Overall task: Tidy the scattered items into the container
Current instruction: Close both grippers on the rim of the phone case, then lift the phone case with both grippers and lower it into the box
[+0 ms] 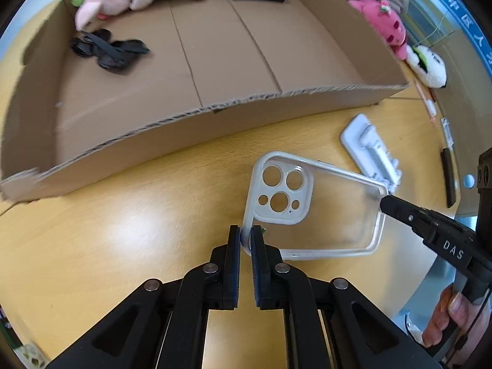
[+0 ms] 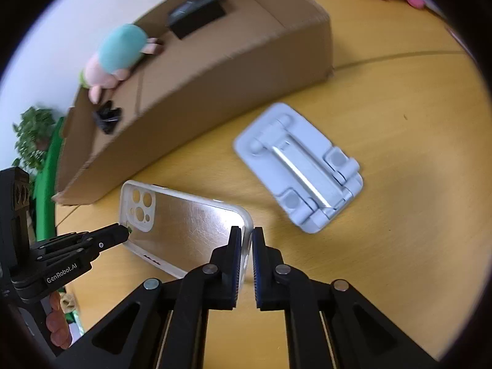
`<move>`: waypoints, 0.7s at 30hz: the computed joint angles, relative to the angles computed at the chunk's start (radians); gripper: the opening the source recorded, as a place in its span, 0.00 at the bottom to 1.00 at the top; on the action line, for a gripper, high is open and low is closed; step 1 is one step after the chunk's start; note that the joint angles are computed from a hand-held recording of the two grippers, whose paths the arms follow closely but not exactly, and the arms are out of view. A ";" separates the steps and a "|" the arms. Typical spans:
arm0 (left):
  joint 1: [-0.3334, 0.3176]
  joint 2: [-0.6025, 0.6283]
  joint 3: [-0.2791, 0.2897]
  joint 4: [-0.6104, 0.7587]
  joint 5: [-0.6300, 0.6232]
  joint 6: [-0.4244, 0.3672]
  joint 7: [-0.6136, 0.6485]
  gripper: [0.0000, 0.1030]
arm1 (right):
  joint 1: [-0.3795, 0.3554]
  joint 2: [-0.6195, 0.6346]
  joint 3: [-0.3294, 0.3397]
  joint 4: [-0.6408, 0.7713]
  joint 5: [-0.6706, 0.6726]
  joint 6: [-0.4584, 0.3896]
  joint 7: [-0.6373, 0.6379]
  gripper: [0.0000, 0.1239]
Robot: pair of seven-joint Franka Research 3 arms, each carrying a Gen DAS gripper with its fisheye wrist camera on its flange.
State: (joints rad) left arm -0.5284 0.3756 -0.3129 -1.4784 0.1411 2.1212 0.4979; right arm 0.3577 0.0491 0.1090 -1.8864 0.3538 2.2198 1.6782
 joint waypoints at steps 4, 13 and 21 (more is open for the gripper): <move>-0.007 -0.076 0.010 -0.030 0.043 -0.001 -0.052 0.06 | -0.001 -0.031 0.001 0.031 0.031 0.008 -0.056 0.05; 0.014 -0.216 0.026 -0.013 0.226 -0.030 -0.183 0.06 | 0.020 0.057 0.020 0.345 0.080 0.087 -0.203 0.05; -0.011 -0.146 0.048 0.237 0.388 -0.165 -0.193 0.06 | 0.032 0.201 0.035 0.662 0.096 0.084 -0.273 0.05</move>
